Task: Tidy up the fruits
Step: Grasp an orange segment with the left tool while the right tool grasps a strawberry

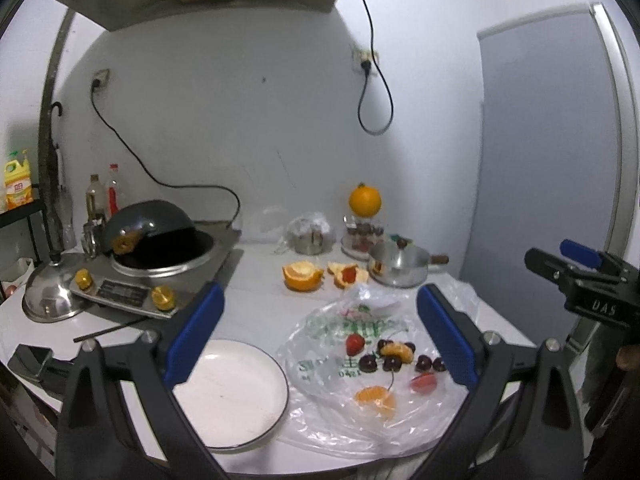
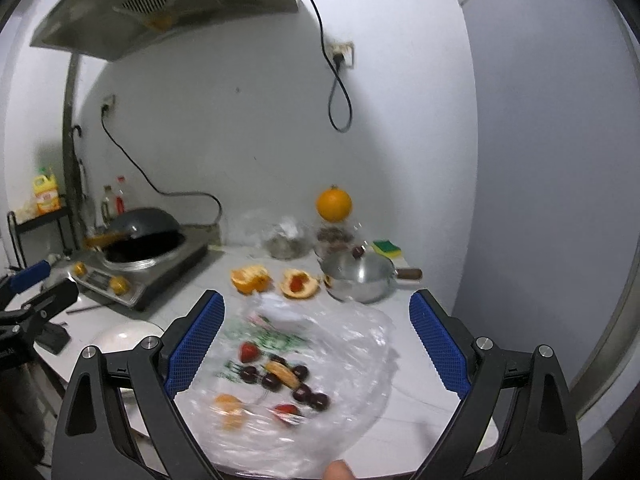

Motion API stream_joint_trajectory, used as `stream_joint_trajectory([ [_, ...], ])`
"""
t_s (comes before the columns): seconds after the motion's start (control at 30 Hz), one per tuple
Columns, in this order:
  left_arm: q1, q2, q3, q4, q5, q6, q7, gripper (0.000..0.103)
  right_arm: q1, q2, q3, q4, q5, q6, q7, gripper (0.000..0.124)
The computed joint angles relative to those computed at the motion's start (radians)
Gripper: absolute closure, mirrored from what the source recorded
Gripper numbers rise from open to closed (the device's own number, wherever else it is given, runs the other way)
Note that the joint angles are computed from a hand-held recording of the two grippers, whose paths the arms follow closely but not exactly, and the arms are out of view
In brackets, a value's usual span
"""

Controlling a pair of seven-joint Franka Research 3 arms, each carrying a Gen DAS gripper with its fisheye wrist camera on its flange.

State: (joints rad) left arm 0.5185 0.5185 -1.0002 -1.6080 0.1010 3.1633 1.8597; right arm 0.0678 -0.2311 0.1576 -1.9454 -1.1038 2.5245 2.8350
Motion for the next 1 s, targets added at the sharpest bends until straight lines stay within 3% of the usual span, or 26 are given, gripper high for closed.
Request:
stream_joint_trajectory([
  [0.2,-0.259,0.021,0.257,0.126,0.001,-0.105,-0.025,0.005,-0.018,0.029,-0.058,-0.030,0.125,0.087,-0.126,0.029],
  [0.27,-0.335,0.032,0.335,0.162,0.002,-0.131,-0.037,0.005,-0.020,0.048,-0.074,-0.031,0.186,0.116,-0.196,0.040],
  [0.37,-0.416,0.060,0.409,0.218,-0.003,-0.176,-0.033,0.006,-0.018,0.084,-0.095,-0.025,0.294,0.147,-0.322,0.049],
  [0.6,-0.538,0.140,0.496,0.333,-0.033,-0.278,0.042,0.006,0.012,0.157,-0.127,-0.034,0.556,0.203,-0.603,0.076],
  [0.67,-0.569,0.153,0.524,0.352,-0.042,-0.304,0.060,0.013,0.021,0.173,-0.136,-0.045,0.641,0.222,-0.683,0.081],
  [0.7,-0.584,0.164,0.535,0.371,-0.047,-0.330,0.072,0.017,0.025,0.178,-0.140,-0.050,0.682,0.229,-0.718,0.082],
  [0.93,-0.667,0.230,0.605,0.475,-0.092,-0.429,0.128,0.018,0.044,0.214,-0.159,-0.072,0.977,0.277,-0.942,0.083],
  [0.97,-0.673,0.239,0.609,0.489,-0.100,-0.444,0.137,0.020,0.046,0.218,-0.160,-0.071,1.005,0.276,-0.963,0.083],
  [1.0,-0.671,0.248,0.603,0.497,-0.113,-0.452,0.157,0.032,0.047,0.221,-0.160,-0.073,1.021,0.277,-0.973,0.083],
])
